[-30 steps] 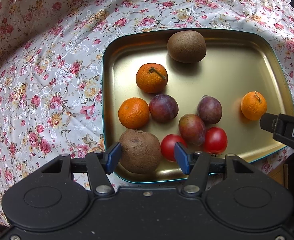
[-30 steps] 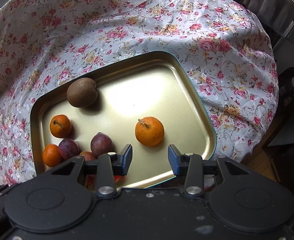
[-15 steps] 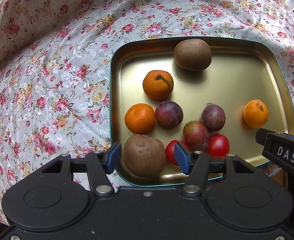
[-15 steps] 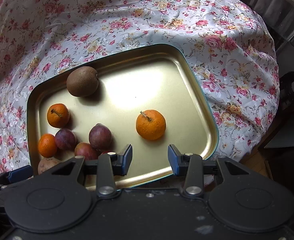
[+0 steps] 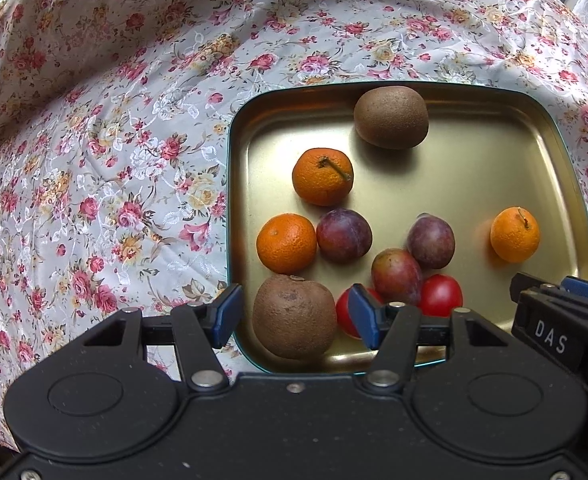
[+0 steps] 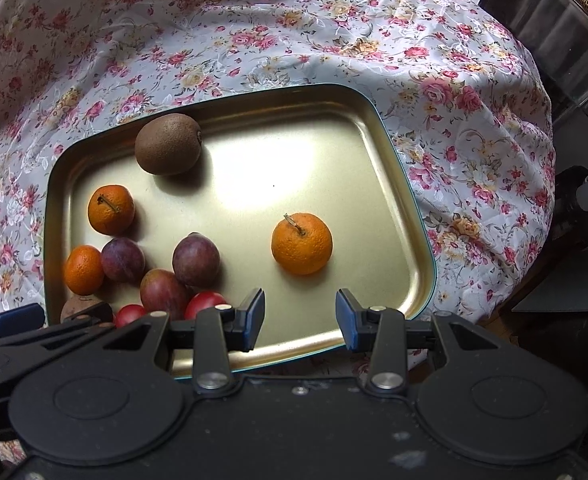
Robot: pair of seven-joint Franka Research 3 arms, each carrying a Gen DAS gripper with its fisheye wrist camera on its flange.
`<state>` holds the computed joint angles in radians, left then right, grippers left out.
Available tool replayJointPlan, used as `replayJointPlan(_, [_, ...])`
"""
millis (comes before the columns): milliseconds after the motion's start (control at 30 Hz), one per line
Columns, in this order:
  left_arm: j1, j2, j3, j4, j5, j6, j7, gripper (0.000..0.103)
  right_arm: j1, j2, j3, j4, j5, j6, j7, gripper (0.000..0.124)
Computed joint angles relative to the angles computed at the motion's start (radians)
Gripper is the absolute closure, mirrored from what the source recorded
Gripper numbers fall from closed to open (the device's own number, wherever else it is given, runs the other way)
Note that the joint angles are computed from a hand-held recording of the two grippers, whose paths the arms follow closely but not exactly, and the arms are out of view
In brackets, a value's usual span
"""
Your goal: Organize fruits
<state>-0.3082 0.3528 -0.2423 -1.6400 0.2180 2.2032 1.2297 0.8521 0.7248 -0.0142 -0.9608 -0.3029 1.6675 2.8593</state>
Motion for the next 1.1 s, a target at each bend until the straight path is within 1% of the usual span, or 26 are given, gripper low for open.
replayJointPlan(100, [0.000, 0.000, 0.000, 0.000, -0.003, 0.000, 0.001, 0.040, 0.002, 0.006, -0.002, 0.011, -0.001, -0.011, -0.004, 0.082])
replayJointPlan(233, [0.000, -0.001, 0.000, 0.000, -0.002, 0.000, 0.002, 0.040, -0.001, -0.005, 0.000, -0.007, 0.001, 0.001, 0.000, 0.082])
replayJointPlan(1100, [0.001, 0.002, -0.001, 0.003, -0.009, -0.003, 0.011, 0.040, -0.005, -0.006, 0.003, -0.010, 0.002, -0.003, -0.005, 0.083])
